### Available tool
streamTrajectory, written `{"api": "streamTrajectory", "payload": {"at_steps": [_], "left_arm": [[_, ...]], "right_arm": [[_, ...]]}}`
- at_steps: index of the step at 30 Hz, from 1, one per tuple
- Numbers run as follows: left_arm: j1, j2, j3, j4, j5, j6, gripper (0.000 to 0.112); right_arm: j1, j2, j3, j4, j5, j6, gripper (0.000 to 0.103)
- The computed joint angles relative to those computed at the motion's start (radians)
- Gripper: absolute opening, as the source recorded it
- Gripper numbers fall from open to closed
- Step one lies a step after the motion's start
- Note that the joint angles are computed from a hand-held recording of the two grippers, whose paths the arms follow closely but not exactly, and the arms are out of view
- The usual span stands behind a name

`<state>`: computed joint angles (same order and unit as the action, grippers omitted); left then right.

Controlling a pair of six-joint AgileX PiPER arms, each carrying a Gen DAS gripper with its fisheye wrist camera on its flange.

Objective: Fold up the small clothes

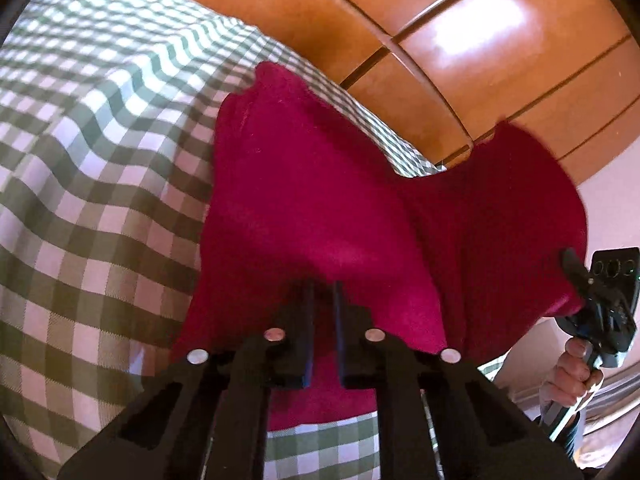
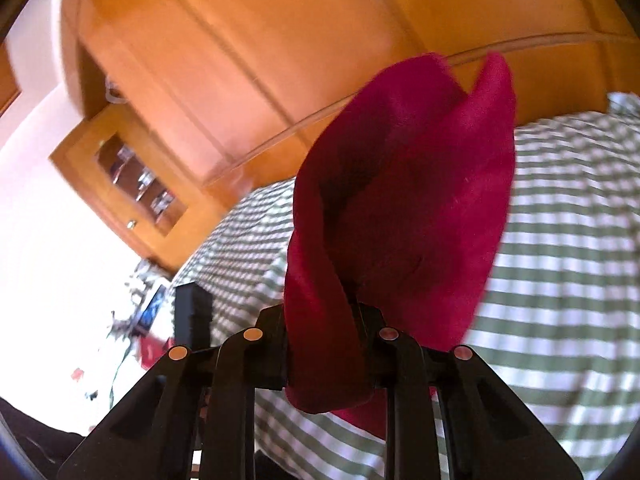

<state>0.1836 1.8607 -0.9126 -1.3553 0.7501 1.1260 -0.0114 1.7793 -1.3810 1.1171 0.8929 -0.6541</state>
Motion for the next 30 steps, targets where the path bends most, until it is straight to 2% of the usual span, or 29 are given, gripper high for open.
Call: {"api": "streamTrajectory", "payload": {"at_steps": [1,5,6,7,9,13,16,18,19,20,21,22,25,28,30], "left_arm": [[0.007,0.010,-0.006,0.001,0.006,0.000,0.001],[0.034,-0.002,-0.003,0.005,0.014,0.002,0.002],[0.050,-0.021,0.007,0.006,0.012,0.003,0.008],[0.069,-0.029,0.012,0.005,0.024,0.003,0.022],[0.133,-0.056,0.028,-0.015,0.057,0.007,0.036],[0.228,-0.094,0.036,0.007,0.070,-0.004,0.039],[0.290,-0.089,0.028,0.021,0.118,-0.021,0.049],[0.307,-0.072,0.007,0.022,0.152,-0.039,0.050],[0.308,-0.062,-0.008,0.020,0.172,-0.049,0.053],[0.306,-0.054,-0.017,0.016,0.188,-0.054,0.056],[0.306,-0.045,-0.025,0.012,0.210,-0.055,0.063],[0.298,-0.028,-0.049,0.008,0.238,-0.072,0.069],[0.264,0.011,-0.115,0.006,0.265,-0.107,0.078],[0.208,0.054,-0.210,0.060,0.249,-0.189,0.079],[0.177,0.067,-0.256,0.114,0.211,-0.249,0.079]], "right_arm": [[0.025,0.020,-0.029,-0.007,-0.001,0.009,0.021],[0.129,0.099,-0.133,-0.037,0.008,0.040,0.021],[0.158,0.126,-0.164,-0.060,0.007,0.058,0.021],[0.187,0.158,-0.201,-0.087,0.011,0.084,0.021],[0.234,0.208,-0.252,-0.136,0.012,0.125,0.021],[0.328,0.307,-0.358,-0.277,0.011,0.239,0.021],[0.388,0.319,-0.361,-0.384,-0.021,0.279,0.021],[0.428,0.301,-0.346,-0.472,-0.053,0.288,0.021],[0.446,0.291,-0.342,-0.523,-0.063,0.289,0.023],[0.452,0.283,-0.336,-0.552,-0.069,0.281,0.030],[0.459,0.267,-0.315,-0.549,-0.082,0.254,0.033],[0.450,0.246,-0.287,-0.514,-0.084,0.218,0.041],[0.417,0.197,-0.209,-0.332,-0.073,0.062,0.057],[0.357,0.114,-0.071,-0.170,-0.059,-0.074,0.058],[0.289,0.045,0.039,-0.104,-0.042,-0.124,0.058]]}}
